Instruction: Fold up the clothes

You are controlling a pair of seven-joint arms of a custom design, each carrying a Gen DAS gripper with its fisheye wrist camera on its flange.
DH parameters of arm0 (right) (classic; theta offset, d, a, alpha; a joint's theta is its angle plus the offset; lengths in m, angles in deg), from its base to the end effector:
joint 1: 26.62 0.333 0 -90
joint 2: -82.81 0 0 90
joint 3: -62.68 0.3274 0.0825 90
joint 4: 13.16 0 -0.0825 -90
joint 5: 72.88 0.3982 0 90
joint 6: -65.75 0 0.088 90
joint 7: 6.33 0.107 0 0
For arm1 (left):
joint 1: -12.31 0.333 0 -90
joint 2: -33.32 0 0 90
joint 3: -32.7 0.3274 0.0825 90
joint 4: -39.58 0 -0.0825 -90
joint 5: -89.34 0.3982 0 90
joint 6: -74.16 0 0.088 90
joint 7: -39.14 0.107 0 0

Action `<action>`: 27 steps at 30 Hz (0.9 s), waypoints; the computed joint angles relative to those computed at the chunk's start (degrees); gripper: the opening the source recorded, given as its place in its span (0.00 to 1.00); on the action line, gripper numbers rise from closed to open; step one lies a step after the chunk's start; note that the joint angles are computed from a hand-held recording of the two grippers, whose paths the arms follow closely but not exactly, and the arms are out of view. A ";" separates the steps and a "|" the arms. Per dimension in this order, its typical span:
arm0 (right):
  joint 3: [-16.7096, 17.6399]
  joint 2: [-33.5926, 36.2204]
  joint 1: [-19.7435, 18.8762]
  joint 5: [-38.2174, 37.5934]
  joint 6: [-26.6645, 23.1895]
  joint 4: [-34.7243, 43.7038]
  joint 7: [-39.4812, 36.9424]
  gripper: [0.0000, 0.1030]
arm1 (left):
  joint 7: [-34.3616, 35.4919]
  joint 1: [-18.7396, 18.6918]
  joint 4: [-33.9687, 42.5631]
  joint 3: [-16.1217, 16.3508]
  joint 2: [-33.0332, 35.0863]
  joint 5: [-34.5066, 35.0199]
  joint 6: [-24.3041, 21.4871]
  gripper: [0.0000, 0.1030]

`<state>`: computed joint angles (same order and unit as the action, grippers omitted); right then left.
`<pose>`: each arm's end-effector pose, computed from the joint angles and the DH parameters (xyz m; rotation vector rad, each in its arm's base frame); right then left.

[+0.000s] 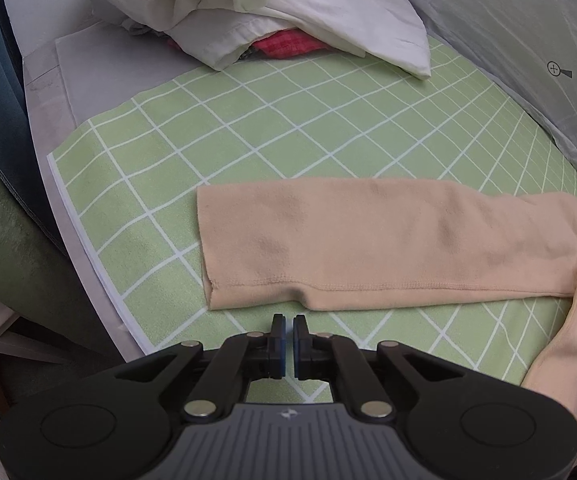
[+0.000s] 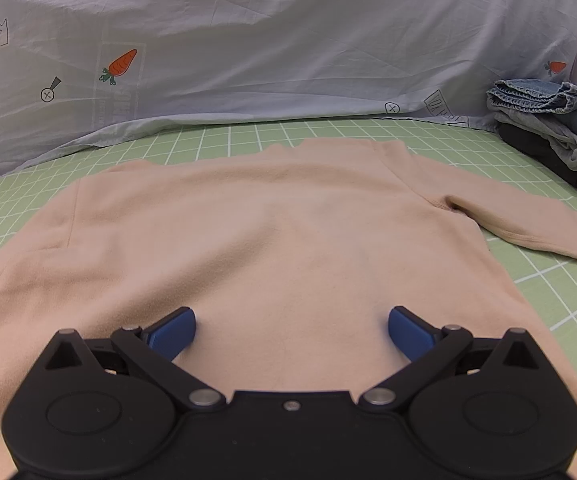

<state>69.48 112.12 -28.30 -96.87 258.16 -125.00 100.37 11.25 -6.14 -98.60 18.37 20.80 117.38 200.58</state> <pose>0.6723 0.0953 0.3201 -1.8220 1.4795 -0.6816 0.4061 -0.2436 0.4004 -2.6904 0.5096 -0.3110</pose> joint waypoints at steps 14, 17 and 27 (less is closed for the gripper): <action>37.69 14.78 -25.36 -4.91 -13.46 15.50 -23.01 1.00 | 7.89 2.33 -0.47 2.58 -0.79 -1.74 -2.87 0.65; 42.06 21.21 -23.61 -3.12 -19.98 23.44 -29.69 1.00 | 9.16 3.18 -0.60 2.96 -0.39 -2.04 -2.29 0.69; 40.37 35.53 -8.19 3.62 -36.59 52.15 -43.81 1.00 | 11.48 5.09 0.97 2.99 1.89 -1.54 -2.95 0.83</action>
<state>109.85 147.65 -36.48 -93.25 221.57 -72.85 56.56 22.73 -1.06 -97.63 21.37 22.69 115.84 197.63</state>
